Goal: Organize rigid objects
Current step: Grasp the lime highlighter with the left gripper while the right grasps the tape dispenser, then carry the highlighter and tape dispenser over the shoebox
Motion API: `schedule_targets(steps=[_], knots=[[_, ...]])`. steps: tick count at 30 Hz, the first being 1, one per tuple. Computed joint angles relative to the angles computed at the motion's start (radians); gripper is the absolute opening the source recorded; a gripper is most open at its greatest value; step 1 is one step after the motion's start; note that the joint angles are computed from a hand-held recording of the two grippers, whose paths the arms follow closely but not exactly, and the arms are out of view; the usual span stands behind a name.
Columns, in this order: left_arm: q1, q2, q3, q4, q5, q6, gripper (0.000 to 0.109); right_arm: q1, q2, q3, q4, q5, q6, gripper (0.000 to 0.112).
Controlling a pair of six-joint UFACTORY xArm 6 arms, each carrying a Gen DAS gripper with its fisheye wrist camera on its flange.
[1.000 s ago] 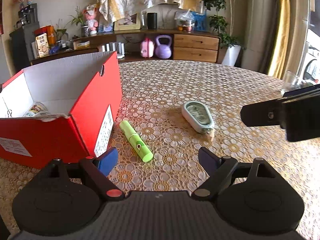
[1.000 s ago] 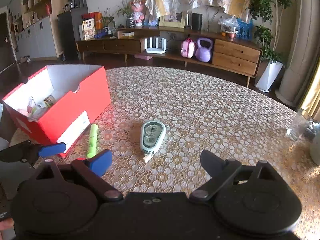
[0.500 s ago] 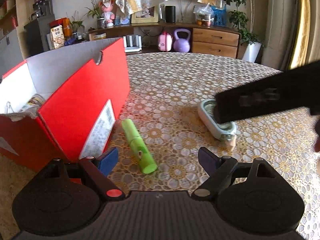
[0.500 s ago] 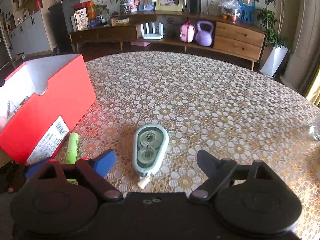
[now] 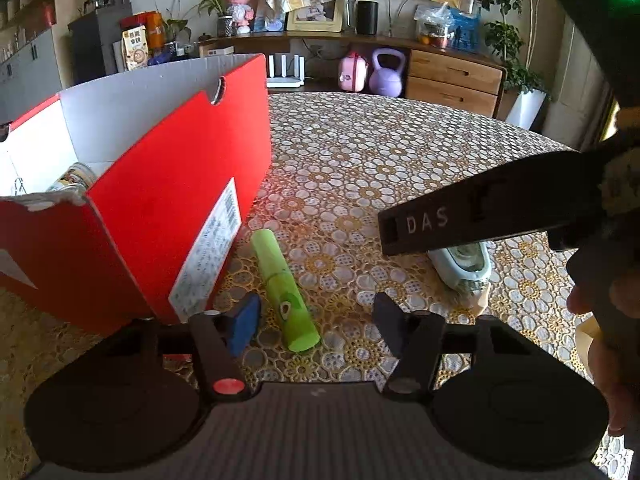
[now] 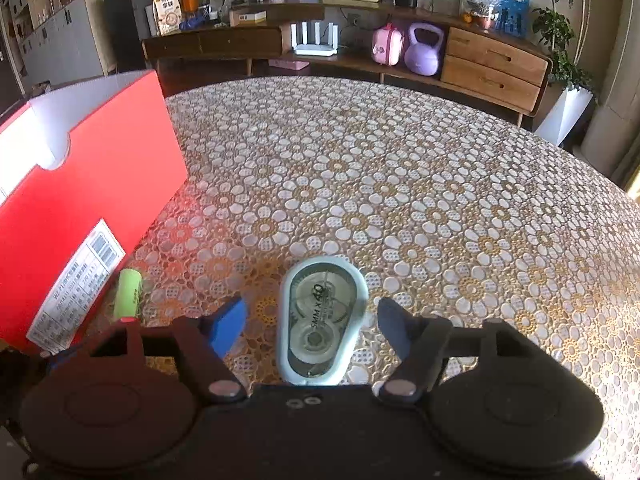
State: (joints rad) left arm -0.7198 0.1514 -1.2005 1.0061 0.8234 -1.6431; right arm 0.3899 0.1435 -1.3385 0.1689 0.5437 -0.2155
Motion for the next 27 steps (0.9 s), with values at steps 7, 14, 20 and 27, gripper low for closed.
schedule_targets(steps=[7,14,20,27], knots=[[0.013,-0.033,0.045,0.044,-0.051,-0.005,0.016,0.007,0.01,0.007,-0.067,-0.033,0.065,0.054],[0.024,-0.054,0.086,0.094,-0.117,0.008,0.015,-0.004,-0.027,0.047,-0.043,-0.048,0.079,0.05],[0.046,-0.1,0.145,0.087,-0.223,0.055,0.015,-0.009,-0.125,0.131,-0.034,-0.049,0.062,0.05],[0.055,-0.159,0.205,0.077,-0.276,0.091,0.015,-0.016,-0.277,0.262,-0.007,-0.052,0.036,0.05]])
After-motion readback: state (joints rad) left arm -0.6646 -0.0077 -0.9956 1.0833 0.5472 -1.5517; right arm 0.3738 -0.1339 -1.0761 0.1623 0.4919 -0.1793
